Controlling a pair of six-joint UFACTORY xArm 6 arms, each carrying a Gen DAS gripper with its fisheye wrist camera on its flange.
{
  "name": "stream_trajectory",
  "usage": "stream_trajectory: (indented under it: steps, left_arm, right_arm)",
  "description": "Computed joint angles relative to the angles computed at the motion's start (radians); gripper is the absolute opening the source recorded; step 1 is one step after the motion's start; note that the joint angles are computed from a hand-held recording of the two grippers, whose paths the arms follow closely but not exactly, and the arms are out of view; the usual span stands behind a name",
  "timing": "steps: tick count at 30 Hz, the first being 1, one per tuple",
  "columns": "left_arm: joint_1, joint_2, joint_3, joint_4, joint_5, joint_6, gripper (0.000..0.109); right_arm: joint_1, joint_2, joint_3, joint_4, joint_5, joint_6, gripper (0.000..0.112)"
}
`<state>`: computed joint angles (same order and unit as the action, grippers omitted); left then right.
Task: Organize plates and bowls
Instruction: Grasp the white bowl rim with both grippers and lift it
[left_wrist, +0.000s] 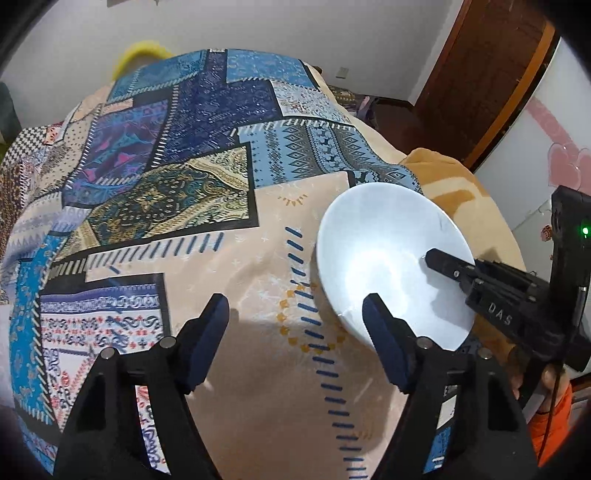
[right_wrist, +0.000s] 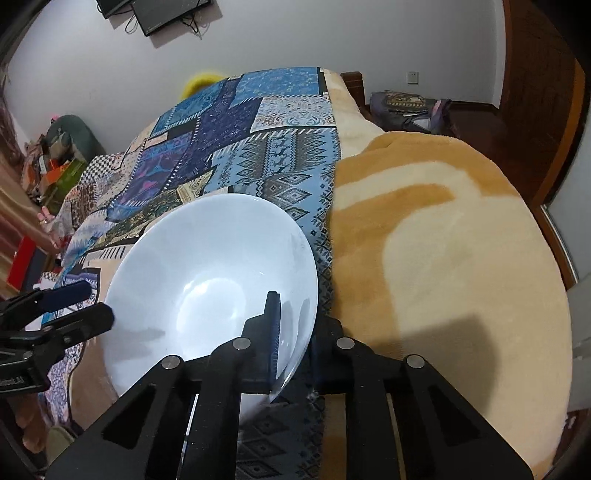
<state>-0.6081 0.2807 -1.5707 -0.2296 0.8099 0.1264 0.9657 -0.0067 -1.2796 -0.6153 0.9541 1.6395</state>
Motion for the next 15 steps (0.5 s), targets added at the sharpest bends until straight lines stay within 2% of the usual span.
stream_trajectory:
  steps: [3,6,10,13,15]
  left_arm:
    - [-0.004,0.016,-0.011,0.002,0.0,-0.006,0.072]
    - [-0.005,0.039,-0.031,0.008,0.016,-0.018,0.06]
    - [-0.002,0.065,-0.05,0.002,0.05,-0.027,0.034]
    - [-0.004,0.061,-0.034,0.0,0.038,-0.009,0.015]
    - [-0.007,0.05,-0.02,0.002,0.037,-0.003,0.015]
  right_arm:
    - [0.008,0.007,-0.008,0.0,-0.01,-0.024,0.014]
    - [0.019,0.031,-0.035,0.011,-0.008,-0.066,0.014]
    - [0.019,0.044,-0.042,0.016,-0.037,-0.074,0.014]
    - [0.022,0.053,-0.053,0.015,-0.039,-0.07,0.014]
    - [0.02,0.061,-0.061,0.019,-0.043,-0.069,0.014]
